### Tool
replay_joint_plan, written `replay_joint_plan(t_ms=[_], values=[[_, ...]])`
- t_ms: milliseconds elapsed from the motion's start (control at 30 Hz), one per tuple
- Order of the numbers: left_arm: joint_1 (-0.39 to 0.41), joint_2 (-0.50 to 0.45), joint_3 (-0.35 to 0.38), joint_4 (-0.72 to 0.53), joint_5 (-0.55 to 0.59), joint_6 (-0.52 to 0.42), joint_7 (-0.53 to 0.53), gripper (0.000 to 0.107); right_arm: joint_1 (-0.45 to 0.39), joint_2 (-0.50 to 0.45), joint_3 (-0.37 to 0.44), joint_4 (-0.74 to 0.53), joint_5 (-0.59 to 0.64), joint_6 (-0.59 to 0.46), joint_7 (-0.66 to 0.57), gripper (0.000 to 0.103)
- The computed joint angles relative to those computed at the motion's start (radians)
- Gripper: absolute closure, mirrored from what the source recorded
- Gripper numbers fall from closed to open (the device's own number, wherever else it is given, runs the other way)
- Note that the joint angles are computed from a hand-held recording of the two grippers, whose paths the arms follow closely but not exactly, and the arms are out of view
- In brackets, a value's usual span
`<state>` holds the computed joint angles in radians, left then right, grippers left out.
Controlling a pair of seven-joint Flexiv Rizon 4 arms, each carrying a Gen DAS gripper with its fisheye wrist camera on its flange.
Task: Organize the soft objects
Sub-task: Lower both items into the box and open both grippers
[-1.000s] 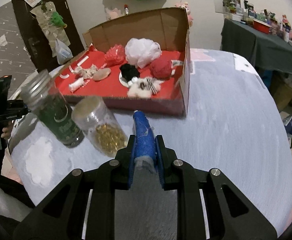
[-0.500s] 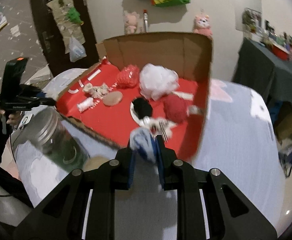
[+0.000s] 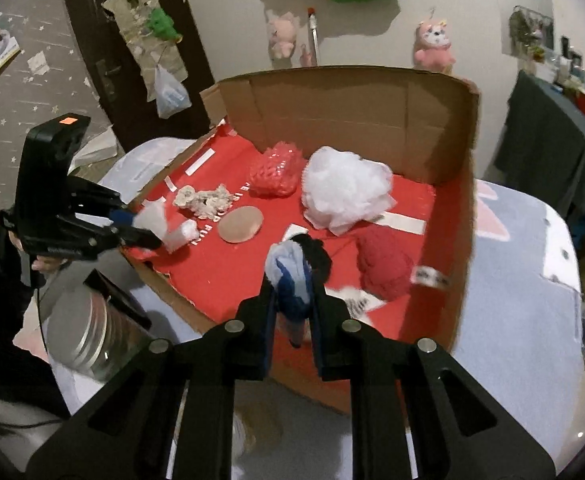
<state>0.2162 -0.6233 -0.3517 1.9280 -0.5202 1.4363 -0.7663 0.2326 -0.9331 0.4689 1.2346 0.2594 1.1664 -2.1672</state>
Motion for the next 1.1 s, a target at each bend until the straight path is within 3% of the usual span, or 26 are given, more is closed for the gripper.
replay_joint_plan(t_ms=[167, 400, 533, 833, 1100], values=[[-0.105, -0.038, 0.13, -0.102, 0.061, -0.115, -0.073, 0.09, 0.066, -0.063, -0.047, -0.165, -0.05, -0.222, 0.074, 0.089], [-0.182, -0.083, 0.23, -0.205, 0.141, -0.229, -0.148, 0.089, 0.177, -0.185, -0.143, -0.465, -0.089, -0.596, 0.173, 0.089], [-0.2, -0.113, 0.257, -0.26, 0.177, -0.269, -0.185, 0.089, 0.215, -0.255, -0.183, -0.614, -0.083, -0.726, 0.226, 0.088], [-0.185, -0.152, 0.245, -0.306, 0.185, -0.293, -0.211, 0.089, 0.239, -0.364, -0.221, -0.838, -0.02, -0.886, 0.347, 0.086], [-0.175, -0.15, 0.238, -0.295, 0.186, -0.288, -0.205, 0.085, 0.256, -0.383, -0.254, -0.87, -0.017, -0.926, 0.383, 0.085]])
